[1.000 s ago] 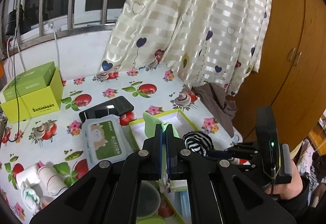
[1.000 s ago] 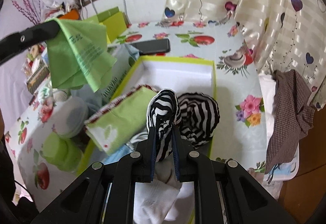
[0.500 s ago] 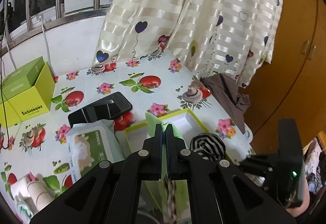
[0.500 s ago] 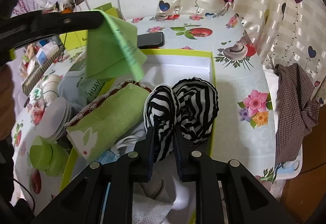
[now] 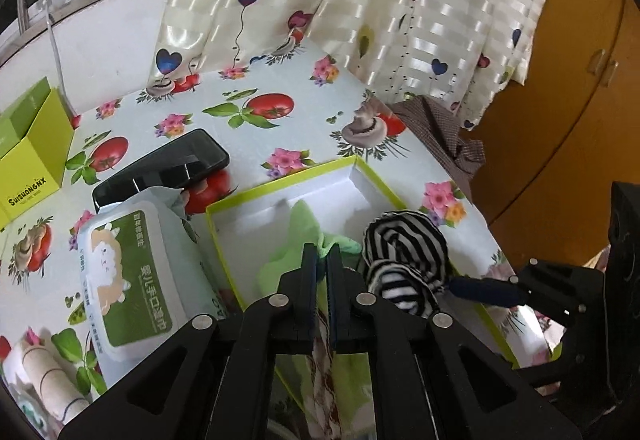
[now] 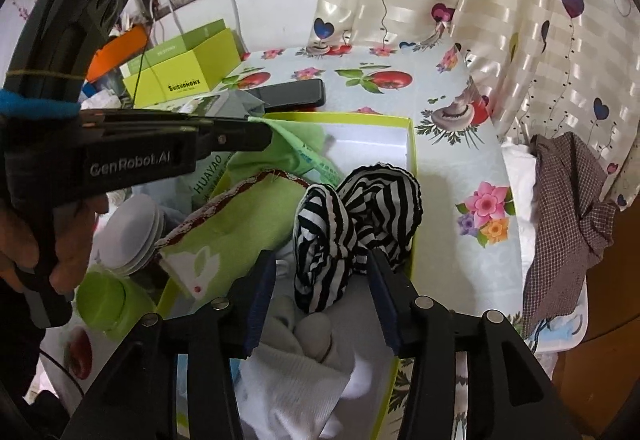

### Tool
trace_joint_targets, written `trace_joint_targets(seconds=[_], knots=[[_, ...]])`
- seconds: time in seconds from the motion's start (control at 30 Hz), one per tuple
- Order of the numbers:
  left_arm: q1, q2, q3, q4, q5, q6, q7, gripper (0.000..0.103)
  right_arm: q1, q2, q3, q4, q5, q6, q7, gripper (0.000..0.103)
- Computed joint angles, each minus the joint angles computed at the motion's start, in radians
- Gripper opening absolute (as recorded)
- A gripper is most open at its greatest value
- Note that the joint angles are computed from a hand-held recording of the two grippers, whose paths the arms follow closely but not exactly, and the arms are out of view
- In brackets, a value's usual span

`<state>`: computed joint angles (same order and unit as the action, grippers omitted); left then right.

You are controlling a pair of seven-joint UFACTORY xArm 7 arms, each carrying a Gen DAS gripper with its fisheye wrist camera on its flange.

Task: Organize soft objects
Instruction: 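Lower the sock and green cloth into the tray and open both grippers, then withdraw both tools toward the white rolls and plastic bag on the table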

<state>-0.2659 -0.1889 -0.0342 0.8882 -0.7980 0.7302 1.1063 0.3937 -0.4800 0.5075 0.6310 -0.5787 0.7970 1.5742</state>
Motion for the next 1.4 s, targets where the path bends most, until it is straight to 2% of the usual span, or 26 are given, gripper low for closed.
trace_joint_targets(seconds=[0.2, 0.33, 0.4, 0.53, 0.87, 1.1, 1.4], knots=[[0.007, -0.069, 0.035, -0.032, -0.032, 0.063, 0.049, 0.011, 0.016, 0.002, 0.033, 0.039, 0.004, 0.072, 0.024, 0.052], [0.014, -0.113, 0.056, -0.056, -0.037, 0.09, 0.069, 0.022, 0.031, 0.004, 0.047, 0.06, 0.003, 0.115, 0.05, 0.054], [0.021, -0.135, 0.073, -0.066, -0.039, 0.117, 0.071, 0.023, 0.04, 0.006, 0.056, 0.073, 0.003, 0.137, 0.065, 0.055], [0.034, -0.197, 0.099, -0.106, -0.04, 0.138, 0.086, 0.024, 0.058, 0.025, 0.076, 0.106, -0.003, 0.181, 0.095, 0.061], [0.07, -0.323, 0.196, -0.165, -0.041, 0.229, 0.135, 0.024, 0.11, 0.114, 0.097, 0.22, -0.07, 0.289, 0.149, 0.065], [0.119, -0.36, 0.251, -0.181, -0.05, 0.272, 0.151, 0.024, 0.169, 0.193, 0.081, 0.297, -0.128, 0.345, 0.177, 0.065], [0.189, -0.389, 0.281, -0.215, -0.021, 0.252, 0.143, 0.024, 0.259, 0.293, 0.04, 0.394, -0.201, 0.401, 0.193, 0.066]])
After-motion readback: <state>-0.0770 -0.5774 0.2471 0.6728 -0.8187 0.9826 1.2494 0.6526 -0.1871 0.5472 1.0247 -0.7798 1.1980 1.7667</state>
